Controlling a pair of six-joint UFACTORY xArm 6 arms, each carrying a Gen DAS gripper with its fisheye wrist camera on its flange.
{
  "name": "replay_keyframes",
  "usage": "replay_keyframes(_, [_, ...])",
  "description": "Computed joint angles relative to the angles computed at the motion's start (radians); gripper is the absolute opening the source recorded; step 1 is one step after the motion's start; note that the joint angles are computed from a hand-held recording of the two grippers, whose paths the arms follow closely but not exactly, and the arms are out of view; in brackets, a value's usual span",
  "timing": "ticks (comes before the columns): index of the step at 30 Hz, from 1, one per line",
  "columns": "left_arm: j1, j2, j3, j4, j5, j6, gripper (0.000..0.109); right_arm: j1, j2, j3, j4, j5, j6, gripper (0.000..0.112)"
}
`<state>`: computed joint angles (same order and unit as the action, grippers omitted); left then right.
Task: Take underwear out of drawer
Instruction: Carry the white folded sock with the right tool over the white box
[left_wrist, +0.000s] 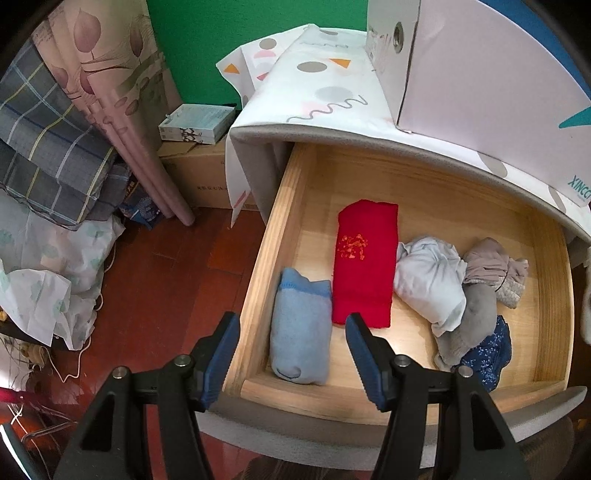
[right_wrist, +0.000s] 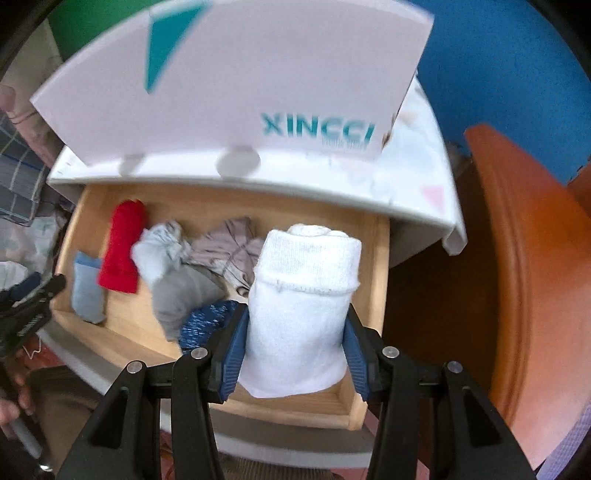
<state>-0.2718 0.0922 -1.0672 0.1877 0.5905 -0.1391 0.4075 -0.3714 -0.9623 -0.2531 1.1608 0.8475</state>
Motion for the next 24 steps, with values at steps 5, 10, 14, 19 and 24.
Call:
replay_keyframes(5, [0.005, 0.002, -0.002, -0.019, 0.003, 0.006, 0.061, 0.013, -0.025, -0.085, -0.031, 0.066, -0.024, 0.045])
replay_keyframes(10, [0.007, 0.002, -0.002, -0.031, 0.003, 0.002, 0.061, 0.014, 0.0, -0.211, -0.064, 0.109, -0.05, 0.045])
replay_keyframes(14, [0.009, -0.001, 0.002, -0.029, -0.004, -0.008, 0.061, -0.001, 0.052, -0.336, -0.112, 0.127, -0.074, 0.045])
replay_keyframes(19, [0.011, -0.003, 0.005, -0.03, -0.009, -0.013, 0.061, -0.047, 0.173, -0.499, -0.153, 0.122, -0.104, 0.045])
replay_keyframes(24, [0.016, -0.005, 0.007, -0.052, -0.008, -0.003, 0.061, -0.096, 0.299, -0.616, -0.144, 0.125, -0.137, 0.045])
